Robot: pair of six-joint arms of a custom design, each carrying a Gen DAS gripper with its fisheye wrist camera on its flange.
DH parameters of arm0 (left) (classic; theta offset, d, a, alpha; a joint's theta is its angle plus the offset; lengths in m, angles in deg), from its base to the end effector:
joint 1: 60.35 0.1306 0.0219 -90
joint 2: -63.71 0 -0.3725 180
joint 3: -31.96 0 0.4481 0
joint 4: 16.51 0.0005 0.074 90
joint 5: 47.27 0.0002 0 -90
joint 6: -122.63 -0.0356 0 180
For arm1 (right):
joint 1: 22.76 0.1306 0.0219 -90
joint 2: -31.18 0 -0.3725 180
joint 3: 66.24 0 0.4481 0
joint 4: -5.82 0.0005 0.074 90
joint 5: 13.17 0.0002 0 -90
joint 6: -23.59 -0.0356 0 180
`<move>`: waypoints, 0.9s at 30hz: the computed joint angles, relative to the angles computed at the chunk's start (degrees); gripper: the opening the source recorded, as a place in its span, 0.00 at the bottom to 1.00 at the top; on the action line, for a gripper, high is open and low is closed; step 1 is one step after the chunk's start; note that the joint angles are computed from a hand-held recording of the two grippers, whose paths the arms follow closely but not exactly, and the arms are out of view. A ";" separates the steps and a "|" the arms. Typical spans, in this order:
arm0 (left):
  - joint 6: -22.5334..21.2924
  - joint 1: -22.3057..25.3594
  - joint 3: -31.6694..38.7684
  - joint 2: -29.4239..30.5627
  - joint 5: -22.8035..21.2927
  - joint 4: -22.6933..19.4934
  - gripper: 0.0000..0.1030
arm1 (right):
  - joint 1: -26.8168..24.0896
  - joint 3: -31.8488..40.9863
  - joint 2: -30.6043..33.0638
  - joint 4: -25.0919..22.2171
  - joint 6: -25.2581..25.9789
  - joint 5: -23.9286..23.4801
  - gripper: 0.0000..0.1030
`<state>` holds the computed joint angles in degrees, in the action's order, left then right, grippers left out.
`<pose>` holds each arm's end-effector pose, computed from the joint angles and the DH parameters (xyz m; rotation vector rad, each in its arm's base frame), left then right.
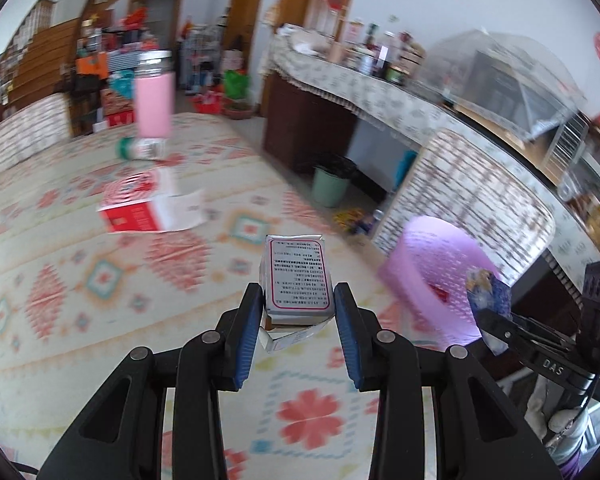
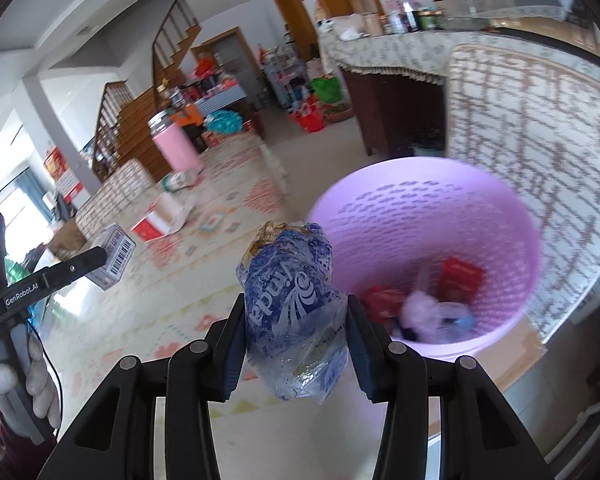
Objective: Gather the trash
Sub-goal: 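Carry the grey box and blue bag to the pink basket and release them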
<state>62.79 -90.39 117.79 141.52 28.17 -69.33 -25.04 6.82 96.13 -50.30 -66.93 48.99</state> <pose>0.4057 -0.2249 0.4807 -0.1263 2.3290 -0.2288 0.3786 0.0011 0.4527 -0.1658 2.3507 0.5675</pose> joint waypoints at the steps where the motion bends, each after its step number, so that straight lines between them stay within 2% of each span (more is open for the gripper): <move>1: -0.52 -0.56 1.26 1.40 0.31 0.18 0.34 | -0.80 0.11 0.05 -0.09 0.11 0.00 0.48; 9: -4.03 -3.70 8.55 8.93 1.23 0.60 0.34 | -6.59 0.96 1.78 0.11 0.59 -0.53 0.48; 17: -6.81 -5.54 14.57 14.92 2.59 0.66 0.34 | -7.37 1.73 3.47 1.45 -0.24 -0.59 0.48; 27: -8.01 -5.30 23.55 23.50 8.87 0.39 0.35 | -7.58 3.88 8.05 5.35 -2.59 1.48 0.48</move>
